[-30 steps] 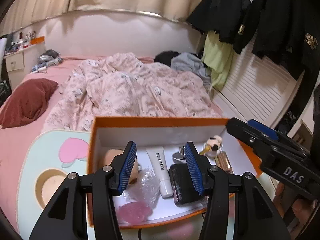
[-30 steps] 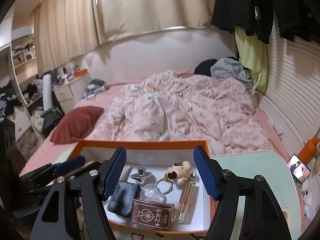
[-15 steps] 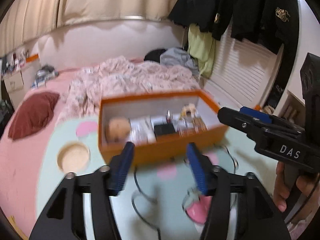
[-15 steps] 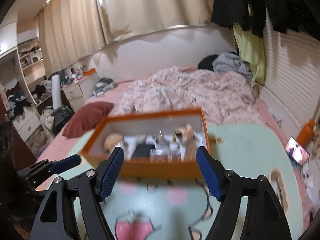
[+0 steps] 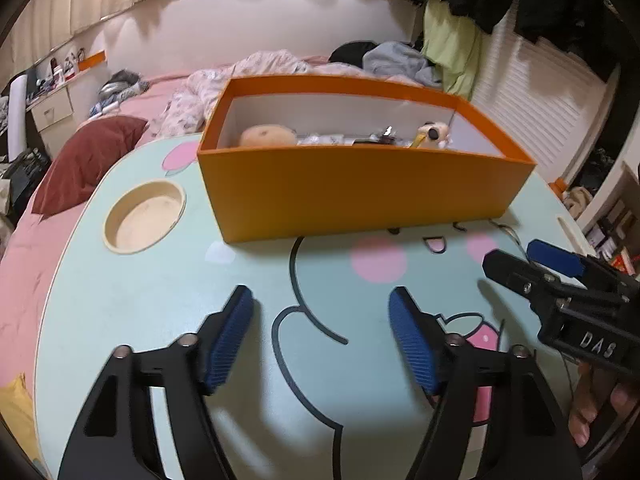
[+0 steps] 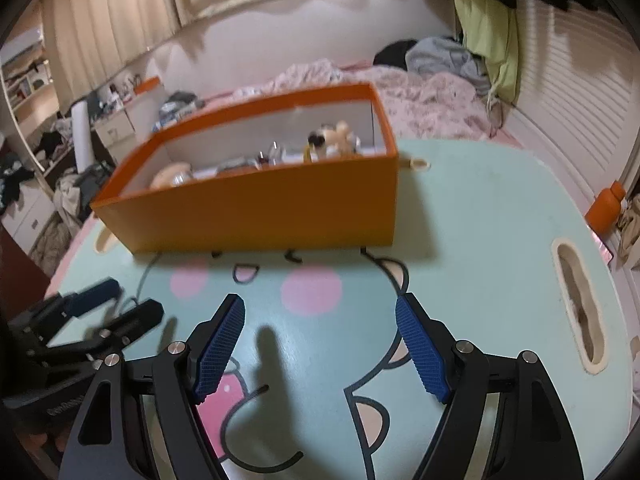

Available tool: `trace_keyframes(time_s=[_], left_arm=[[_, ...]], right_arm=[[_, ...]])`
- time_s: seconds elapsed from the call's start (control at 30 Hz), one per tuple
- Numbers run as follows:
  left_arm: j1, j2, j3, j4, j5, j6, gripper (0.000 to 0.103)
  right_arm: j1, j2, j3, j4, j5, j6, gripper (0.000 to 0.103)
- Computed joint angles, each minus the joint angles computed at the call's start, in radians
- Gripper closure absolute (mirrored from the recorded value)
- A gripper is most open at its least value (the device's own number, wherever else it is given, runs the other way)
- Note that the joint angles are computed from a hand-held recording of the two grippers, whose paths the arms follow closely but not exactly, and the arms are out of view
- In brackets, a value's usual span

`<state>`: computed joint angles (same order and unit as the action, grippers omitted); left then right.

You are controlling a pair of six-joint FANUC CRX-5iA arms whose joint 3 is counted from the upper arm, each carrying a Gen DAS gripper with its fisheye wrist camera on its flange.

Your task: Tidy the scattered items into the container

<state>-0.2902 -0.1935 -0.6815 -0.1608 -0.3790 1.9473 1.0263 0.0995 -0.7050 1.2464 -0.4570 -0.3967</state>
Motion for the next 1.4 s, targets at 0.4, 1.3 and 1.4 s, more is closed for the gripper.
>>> trace_keyframes(time_s=[0.4,1.3,1.4], left_arm=[[-0.107,0.075,0.153,-0.308,-0.215,0.396,0.003],[-0.115,0.099,0.187,-0.338,-0.268,0.477,0.000],[-0.117,0.100,0.189,-0.339,-0.269,0.478,0.000]], right_arm=[[0.042,0.040,0.065,-0.173,-0.045,0.193,0.000],[0.070,0.067,0.115,-0.278,-0.199,0.254,0.000],[0.068,0.066,0.114,-0.277,-0.197,0.255,0.000]])
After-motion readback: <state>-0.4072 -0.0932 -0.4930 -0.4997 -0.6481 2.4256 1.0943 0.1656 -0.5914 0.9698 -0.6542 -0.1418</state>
